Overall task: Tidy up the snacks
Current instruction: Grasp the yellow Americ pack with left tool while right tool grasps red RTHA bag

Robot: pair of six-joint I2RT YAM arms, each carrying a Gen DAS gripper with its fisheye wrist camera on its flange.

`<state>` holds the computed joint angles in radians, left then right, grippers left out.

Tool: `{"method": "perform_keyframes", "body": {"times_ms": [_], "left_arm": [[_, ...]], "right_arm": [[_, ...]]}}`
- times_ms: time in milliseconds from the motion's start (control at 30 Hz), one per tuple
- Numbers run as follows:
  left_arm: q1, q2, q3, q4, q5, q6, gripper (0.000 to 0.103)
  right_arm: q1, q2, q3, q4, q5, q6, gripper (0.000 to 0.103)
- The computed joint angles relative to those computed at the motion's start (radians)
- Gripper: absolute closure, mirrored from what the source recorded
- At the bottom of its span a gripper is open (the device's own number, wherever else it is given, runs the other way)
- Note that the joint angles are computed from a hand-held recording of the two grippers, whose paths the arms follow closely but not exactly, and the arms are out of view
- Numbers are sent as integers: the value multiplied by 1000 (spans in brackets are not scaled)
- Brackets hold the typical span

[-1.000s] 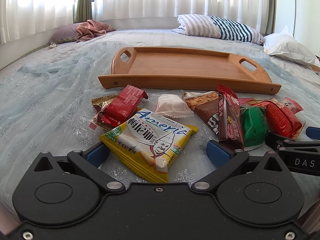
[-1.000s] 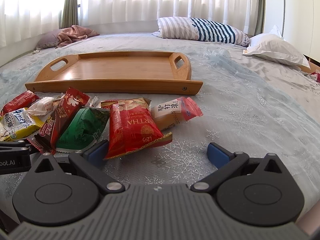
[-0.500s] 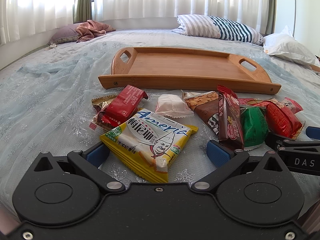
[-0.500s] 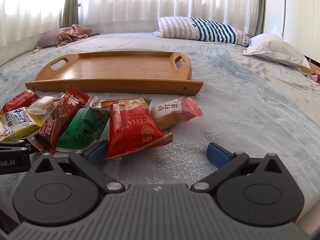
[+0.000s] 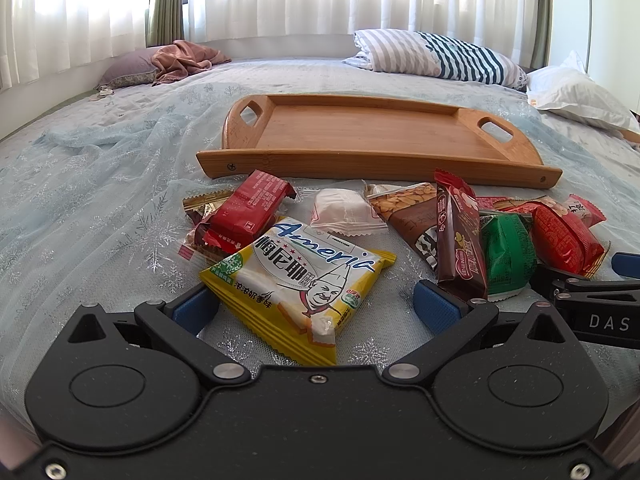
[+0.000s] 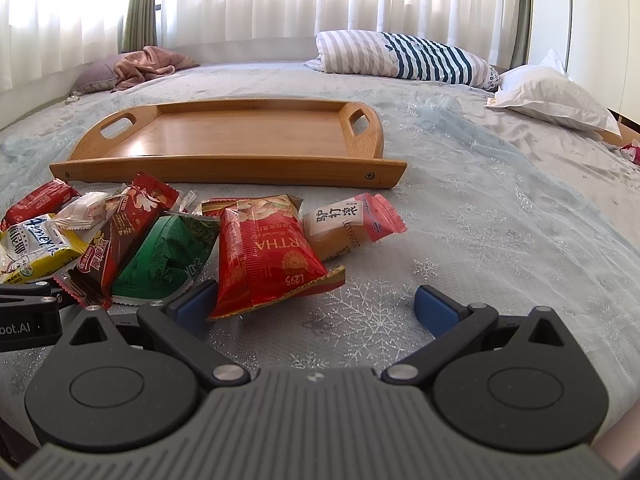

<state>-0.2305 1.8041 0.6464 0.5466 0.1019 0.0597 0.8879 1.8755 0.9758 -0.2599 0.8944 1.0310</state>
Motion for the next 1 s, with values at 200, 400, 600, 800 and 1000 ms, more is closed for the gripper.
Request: {"method": "perform_keyframes", "body": {"times_ms": [200, 400, 600, 800, 1000], "left_arm": [[1, 2, 3, -3, -1, 4, 0], [0, -42, 12, -101, 9, 10, 0], [24, -162, -31, -209, 43, 79, 0], [37, -240, -67, -212, 65, 91, 0], [43, -184, -16, -214, 54, 111, 0]], "right_arm": [[-1, -1, 1, -1, -2, -1, 0], [-22, -38, -2, -21, -53, -9, 0], [-21, -138, -62, 36, -67, -78, 0], [-37, -166, -88, 65, -114, -76, 16], [-48, -151, -72, 81, -123, -126, 27]]}}
